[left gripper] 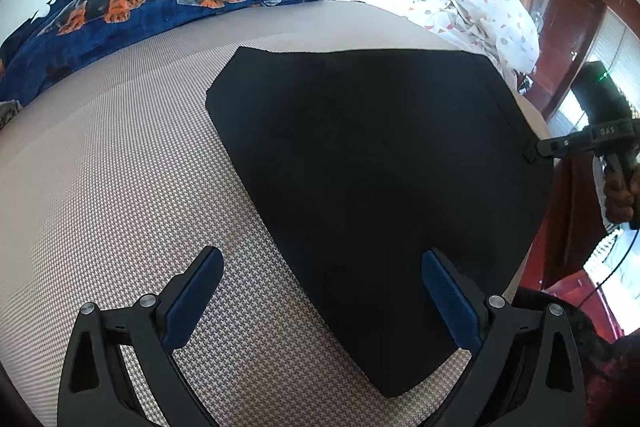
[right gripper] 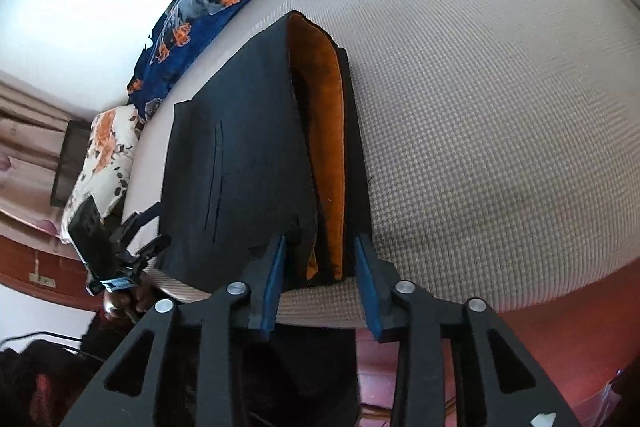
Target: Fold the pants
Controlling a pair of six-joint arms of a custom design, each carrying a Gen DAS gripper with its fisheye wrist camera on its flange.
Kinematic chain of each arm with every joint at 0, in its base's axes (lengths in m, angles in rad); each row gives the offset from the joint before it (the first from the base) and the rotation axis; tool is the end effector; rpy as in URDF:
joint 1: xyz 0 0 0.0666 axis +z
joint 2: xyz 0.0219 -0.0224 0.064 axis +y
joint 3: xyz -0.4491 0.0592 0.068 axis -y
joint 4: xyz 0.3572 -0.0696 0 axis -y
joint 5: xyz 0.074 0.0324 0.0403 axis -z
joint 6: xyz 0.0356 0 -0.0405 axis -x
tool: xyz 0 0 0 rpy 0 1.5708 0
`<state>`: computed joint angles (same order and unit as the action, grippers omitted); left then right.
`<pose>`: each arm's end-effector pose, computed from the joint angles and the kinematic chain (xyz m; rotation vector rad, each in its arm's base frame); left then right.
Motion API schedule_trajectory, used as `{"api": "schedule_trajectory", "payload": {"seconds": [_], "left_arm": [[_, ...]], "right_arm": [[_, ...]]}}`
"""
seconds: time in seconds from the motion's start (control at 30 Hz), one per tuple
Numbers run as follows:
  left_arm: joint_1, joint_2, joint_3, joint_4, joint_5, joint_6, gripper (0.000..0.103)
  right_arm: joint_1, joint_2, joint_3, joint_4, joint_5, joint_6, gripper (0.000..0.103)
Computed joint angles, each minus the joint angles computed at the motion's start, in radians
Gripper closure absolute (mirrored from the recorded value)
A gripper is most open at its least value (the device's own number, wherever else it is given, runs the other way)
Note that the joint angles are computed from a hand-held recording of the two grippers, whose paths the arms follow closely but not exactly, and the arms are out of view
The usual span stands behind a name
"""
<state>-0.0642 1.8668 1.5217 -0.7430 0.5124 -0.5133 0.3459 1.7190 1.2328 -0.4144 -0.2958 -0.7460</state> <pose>0.6003 -0.0565 0.3264 0.8728 2.3678 -0.5051 0.5030 0.1919 0.3130 0.3849 2.5780 0.8021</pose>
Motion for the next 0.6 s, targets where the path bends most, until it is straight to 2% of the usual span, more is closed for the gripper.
{"api": "schedule_trajectory", "payload": {"seconds": [0.1, 0.17, 0.27, 0.43, 0.5, 0.6], "left_arm": [[0.007, 0.006, 0.012, -0.008, 0.010, 0.018, 0.004], [0.016, 0.024, 0.044, -0.056, 0.042, 0.029, 0.004], [0.024, 0.054, 0.088, -0.119, 0.076, 0.030, 0.004], [0.008, 0.053, 0.089, -0.091, 0.030, 0.025, 0.004], [-0.002, 0.052, 0.086, -0.074, 0.009, 0.028, 0.004], [-0.009, 0.054, 0.087, -0.065, -0.004, 0.028, 0.004]], "right_arm": [[-0.013, 0.002, -0.006, 0.023, -0.030, 0.008, 0.081], [-0.010, 0.003, -0.002, 0.017, -0.021, 0.032, 0.081], [-0.004, 0.003, 0.008, 0.004, -0.001, 0.046, 0.075], [-0.006, 0.020, 0.044, -0.032, 0.028, 0.063, 0.067], [-0.005, 0.030, 0.062, -0.053, 0.043, 0.073, 0.058], [-0.006, 0.043, 0.076, -0.061, 0.050, 0.076, 0.053]]}}
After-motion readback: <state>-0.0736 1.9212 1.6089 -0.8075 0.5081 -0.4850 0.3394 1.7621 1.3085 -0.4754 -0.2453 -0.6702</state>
